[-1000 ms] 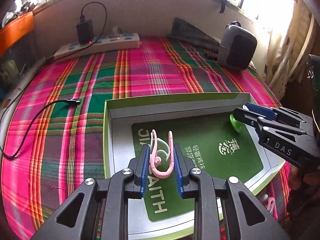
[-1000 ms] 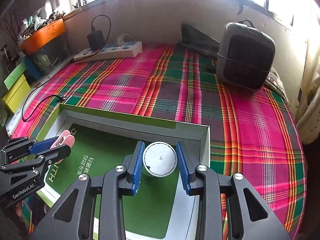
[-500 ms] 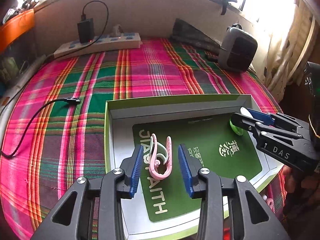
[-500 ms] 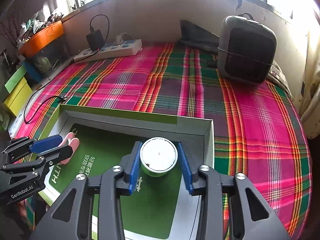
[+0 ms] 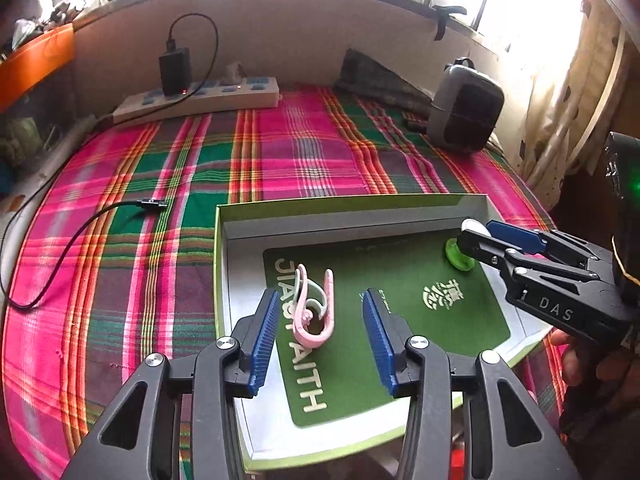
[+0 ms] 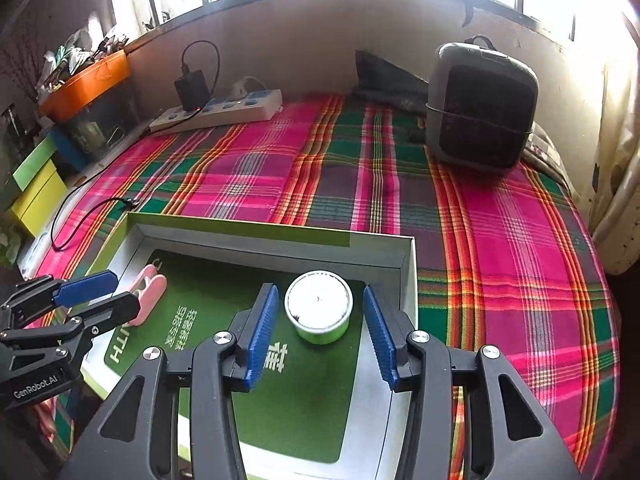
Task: Organize rigid objects
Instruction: 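Lower and release the clip into the tray while right tool releases the spool there, then withdraw left tool toward the blue USB device while right tool moves toward the pink-and-mint case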
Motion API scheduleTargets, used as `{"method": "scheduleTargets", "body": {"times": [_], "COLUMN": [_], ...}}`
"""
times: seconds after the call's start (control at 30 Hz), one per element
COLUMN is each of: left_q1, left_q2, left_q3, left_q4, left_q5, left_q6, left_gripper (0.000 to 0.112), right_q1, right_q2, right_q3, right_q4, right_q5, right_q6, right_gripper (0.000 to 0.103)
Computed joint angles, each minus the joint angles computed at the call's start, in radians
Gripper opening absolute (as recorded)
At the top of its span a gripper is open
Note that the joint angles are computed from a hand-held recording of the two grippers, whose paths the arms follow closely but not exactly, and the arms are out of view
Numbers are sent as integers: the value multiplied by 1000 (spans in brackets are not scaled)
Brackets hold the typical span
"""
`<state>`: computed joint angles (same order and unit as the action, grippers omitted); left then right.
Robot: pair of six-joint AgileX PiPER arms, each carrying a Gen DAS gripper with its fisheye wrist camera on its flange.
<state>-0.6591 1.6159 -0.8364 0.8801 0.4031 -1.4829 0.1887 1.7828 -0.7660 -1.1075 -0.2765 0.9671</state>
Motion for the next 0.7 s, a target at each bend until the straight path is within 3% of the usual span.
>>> {"method": "scheduleTargets", "body": {"times": [0.7], "left_q1": [-191], "left_q2": [-196], "left_q3": [146], "left_q4": [135], "left_q5": [167], "left_q6": [-281], "left_gripper": [46], "right_q1": [-37], "right_q2": [-219], "right_q3": [277], "right_q4": [227], "right_q5": [-90], "right_q6": [-213], "right_gripper": [46]}}
